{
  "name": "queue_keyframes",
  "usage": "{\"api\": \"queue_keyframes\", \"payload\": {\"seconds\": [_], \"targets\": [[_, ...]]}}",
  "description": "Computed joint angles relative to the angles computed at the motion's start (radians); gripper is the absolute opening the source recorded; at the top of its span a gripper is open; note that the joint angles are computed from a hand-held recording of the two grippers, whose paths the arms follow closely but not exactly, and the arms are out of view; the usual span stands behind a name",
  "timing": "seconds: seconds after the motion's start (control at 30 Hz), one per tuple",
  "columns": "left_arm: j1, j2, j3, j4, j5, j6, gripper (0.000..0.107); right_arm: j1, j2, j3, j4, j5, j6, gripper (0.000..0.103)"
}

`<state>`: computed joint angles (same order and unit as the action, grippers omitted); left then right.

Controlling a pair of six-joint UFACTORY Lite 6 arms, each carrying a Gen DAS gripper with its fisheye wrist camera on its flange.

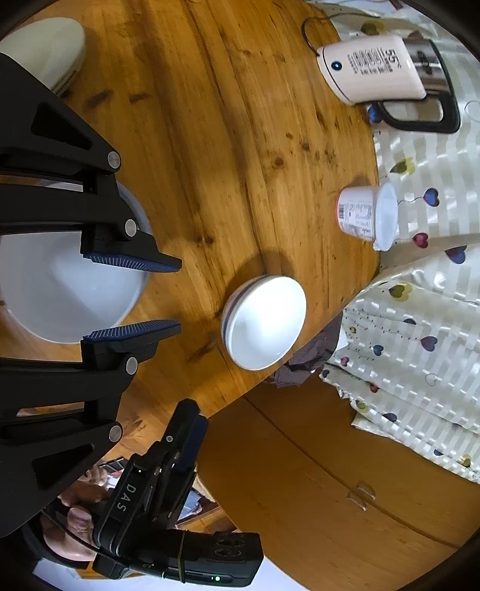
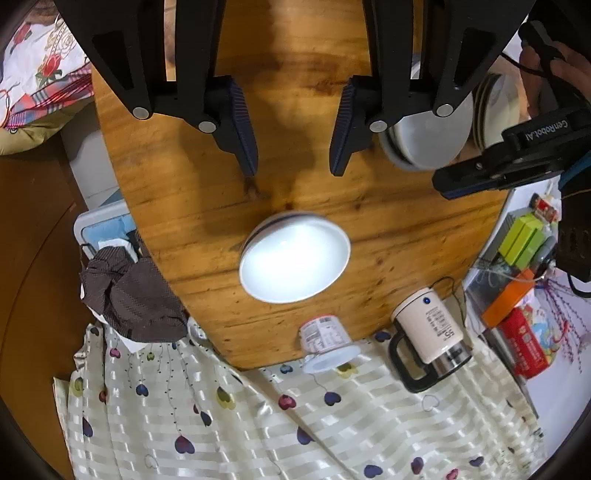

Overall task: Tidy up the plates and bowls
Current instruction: 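Move both grippers to the other white blue-rimmed bowl, then grasp the rim of the white blue-rimmed bowl with both grippers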

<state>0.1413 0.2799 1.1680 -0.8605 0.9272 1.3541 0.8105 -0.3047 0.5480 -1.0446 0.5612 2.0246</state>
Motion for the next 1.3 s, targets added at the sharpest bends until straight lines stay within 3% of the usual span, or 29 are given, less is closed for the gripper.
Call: {"api": "queue_keyframes", "payload": {"seconds": [0.4, 0.47, 0.6, 0.87, 1.3], "targets": [[-0.137, 0.179, 0.24, 0.031, -0.027, -0.176, 0.028, -0.258, 0.057, 0.025, -0.052, -0.187, -0.102, 0.031], [-0.155, 0.218, 0.286, 0.045, -0.028, -0.212, 0.036, -0.298, 0.079, 0.038, -0.064, -0.216, -0.114, 0.031], [-0.189, 0.3, 0.382, 0.069, -0.026, -0.277, 0.036, -0.369, 0.127, 0.065, -0.088, -0.273, -0.129, 0.03], [-0.233, 0.448, 0.531, 0.106, -0.02, -0.376, 0.036, -0.478, 0.22, 0.089, -0.19, -0.384, -0.068, 0.023], [-0.257, 0.538, 0.616, 0.133, 0.005, -0.417, 0.036, -0.52, 0.304, 0.135, -0.29, -0.426, 0.008, 0.018]]}}
